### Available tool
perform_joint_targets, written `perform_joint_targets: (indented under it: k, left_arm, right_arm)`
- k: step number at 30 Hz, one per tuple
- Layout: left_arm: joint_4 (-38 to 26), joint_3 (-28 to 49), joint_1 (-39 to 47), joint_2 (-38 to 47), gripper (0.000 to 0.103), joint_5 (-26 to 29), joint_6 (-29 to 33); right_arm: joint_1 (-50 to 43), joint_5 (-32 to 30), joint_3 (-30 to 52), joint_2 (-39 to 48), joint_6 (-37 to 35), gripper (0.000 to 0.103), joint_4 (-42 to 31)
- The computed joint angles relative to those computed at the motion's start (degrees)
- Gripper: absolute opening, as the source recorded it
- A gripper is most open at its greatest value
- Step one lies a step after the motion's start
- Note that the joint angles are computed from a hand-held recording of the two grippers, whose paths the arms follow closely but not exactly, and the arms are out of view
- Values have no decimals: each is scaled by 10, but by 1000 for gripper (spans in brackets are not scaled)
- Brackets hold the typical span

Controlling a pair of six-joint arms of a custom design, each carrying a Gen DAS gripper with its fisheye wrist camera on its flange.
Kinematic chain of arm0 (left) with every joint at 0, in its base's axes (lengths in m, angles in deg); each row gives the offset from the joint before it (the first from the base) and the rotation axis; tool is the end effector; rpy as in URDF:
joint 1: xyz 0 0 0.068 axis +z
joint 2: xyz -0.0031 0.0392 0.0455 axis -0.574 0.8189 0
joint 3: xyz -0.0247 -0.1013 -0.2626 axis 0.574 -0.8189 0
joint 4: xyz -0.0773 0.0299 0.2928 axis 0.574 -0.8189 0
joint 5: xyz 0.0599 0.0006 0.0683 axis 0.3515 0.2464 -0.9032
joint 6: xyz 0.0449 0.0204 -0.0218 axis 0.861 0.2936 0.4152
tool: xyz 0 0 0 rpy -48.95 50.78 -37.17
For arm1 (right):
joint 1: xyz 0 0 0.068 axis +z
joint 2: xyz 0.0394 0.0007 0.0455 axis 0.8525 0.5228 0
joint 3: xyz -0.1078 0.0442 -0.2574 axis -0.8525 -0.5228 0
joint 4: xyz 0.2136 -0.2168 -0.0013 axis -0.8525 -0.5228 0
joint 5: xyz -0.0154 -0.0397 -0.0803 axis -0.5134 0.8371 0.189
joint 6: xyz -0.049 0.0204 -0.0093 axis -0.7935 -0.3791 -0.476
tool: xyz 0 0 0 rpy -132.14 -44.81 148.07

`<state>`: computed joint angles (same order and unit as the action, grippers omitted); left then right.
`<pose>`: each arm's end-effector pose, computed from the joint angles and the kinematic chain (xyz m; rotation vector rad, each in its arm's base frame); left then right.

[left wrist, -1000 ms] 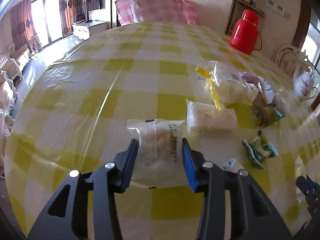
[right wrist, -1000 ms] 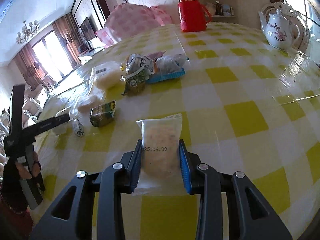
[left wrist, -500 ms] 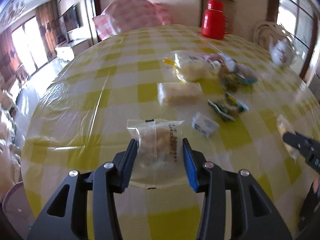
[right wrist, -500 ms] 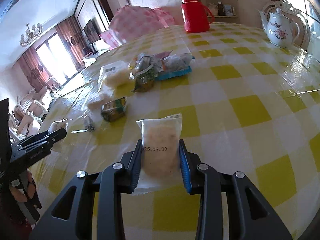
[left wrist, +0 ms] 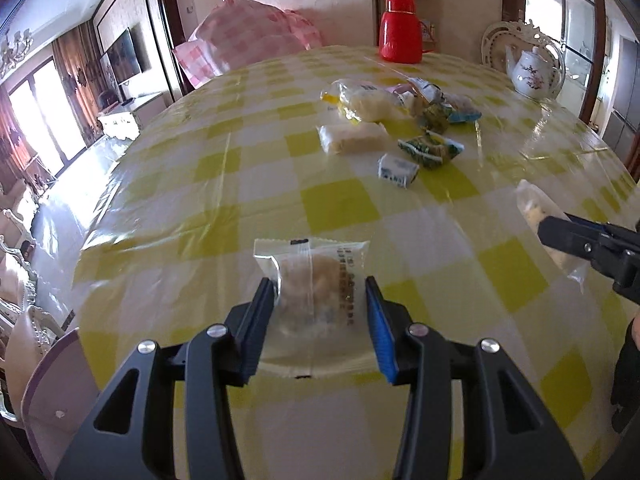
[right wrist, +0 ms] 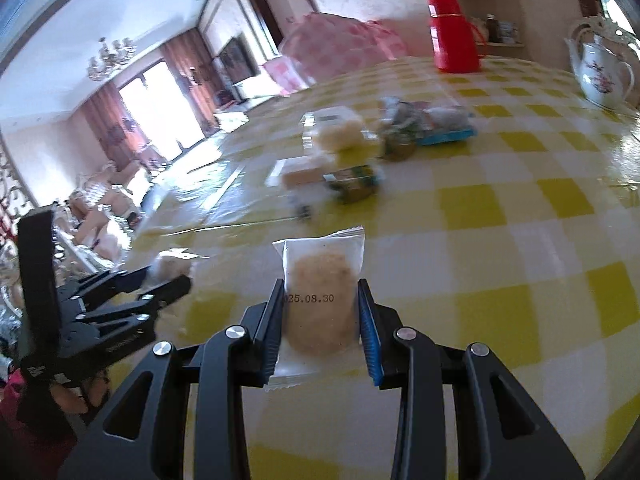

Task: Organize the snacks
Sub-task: 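Carry both pastry bags off the table toward the purple-rimmed box, then open the left tool over the box while the right tool releases its pastry bag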

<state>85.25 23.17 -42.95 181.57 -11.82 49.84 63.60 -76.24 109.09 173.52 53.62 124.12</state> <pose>0.3264 -0.0472 0.0376 0.4252 2.3648 -0.0327 0.2907 0.0355 0.0405 0.0142 2.3031 0.4657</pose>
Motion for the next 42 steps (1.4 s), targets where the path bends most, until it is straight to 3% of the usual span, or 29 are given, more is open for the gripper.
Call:
perform_joint_targets:
  k: [11, 20, 30, 42]
  left_arm:
    - [52, -90, 78, -51, 46, 27, 59]
    - [61, -139, 187, -91, 46, 89, 100]
    - [30, -134, 342, -91, 46, 157, 166]
    - [-12, -73, 444, -50, 47, 164, 225]
  right_arm:
    - [118, 36, -27, -20, 42, 34, 26]
    - [228, 83, -15, -11, 67, 34, 26]
    - [344, 138, 35, 14, 81, 34, -16]
    - [481, 187, 111, 58, 72, 34, -65]
